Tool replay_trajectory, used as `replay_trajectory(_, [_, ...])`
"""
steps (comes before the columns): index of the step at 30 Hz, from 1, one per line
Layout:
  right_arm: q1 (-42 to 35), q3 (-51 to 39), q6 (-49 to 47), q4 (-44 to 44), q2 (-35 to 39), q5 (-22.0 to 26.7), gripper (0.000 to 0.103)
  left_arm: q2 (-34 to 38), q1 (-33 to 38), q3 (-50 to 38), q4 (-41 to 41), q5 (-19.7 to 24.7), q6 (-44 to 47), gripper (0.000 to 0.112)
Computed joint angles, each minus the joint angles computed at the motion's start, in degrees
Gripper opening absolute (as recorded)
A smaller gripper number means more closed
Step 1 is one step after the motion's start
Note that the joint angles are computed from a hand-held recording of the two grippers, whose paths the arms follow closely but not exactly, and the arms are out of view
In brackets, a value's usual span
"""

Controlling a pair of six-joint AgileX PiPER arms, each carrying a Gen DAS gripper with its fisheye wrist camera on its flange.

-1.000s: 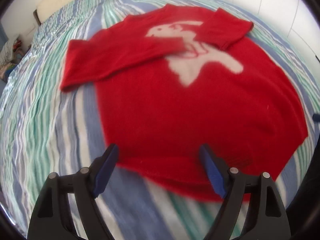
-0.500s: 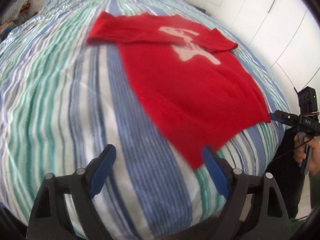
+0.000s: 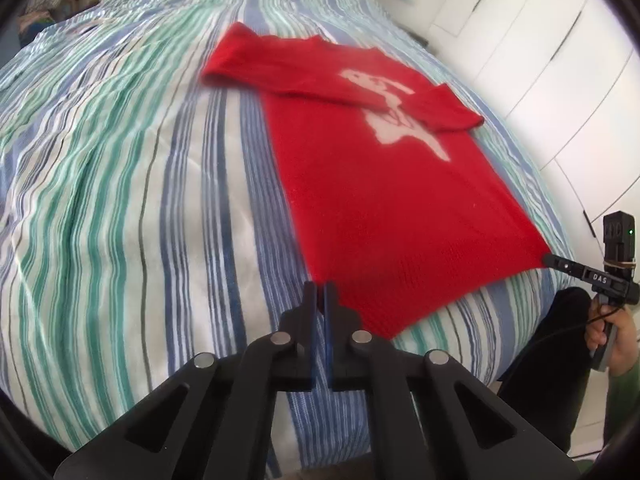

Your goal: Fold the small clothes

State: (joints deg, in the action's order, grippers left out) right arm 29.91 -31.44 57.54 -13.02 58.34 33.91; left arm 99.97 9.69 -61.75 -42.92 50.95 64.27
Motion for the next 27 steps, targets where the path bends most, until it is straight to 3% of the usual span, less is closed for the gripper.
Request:
replay_trajectory(3, [3.6,-0.8,5.6,-4.2,2.2,4.3,0.005,0.9,-2.2,1.6,2.4,-4.3,-1.3,0.001])
replay_trajectory(7, [-0.3,3.5,7.5,-3.2,5.1,-0.3,0.004,1.7,-1.5,1.9,1.8,-4.6,-0.8,0.001])
replay_trajectory(12, [-1.5,7.2,14.0,-7.4,7.1,-7.2,0.003,0.4,-3.9,6.4,-0.2,-11.3,2.1,0.001])
replay_trajectory(15, [-1.9,8.5,14.8,-6.9,5.4,-7.9,0.002,0.4,-1.0,5.2,-2.4,-6.4,3.1,0.004])
replay_trajectory(17, [-2.0,9.8,14.6,-5.8,2.9,-9.0,0.009,1.2,1.9,3.4,-3.6,-0.1,3.6,0.029])
replay_trajectory(19, [-3.5,11.1,10.1,-1.2,0.2,-10.7,0.019,1.3,4.2,3.1,-4.7,4.1,4.5,0.047])
replay_trajectory(23, [-1.3,10.9,11.1,-1.3,-4.0,-8.3,0.034,1.6,4.2,3.8,-5.4,6.6,5.6,0.048])
replay_trajectory(27, [-4.5,11.4,1.9,7.4,-4.1,-12.6,0.042,2.7,0.8,3.8,-7.3,7.0,5.8,0.048])
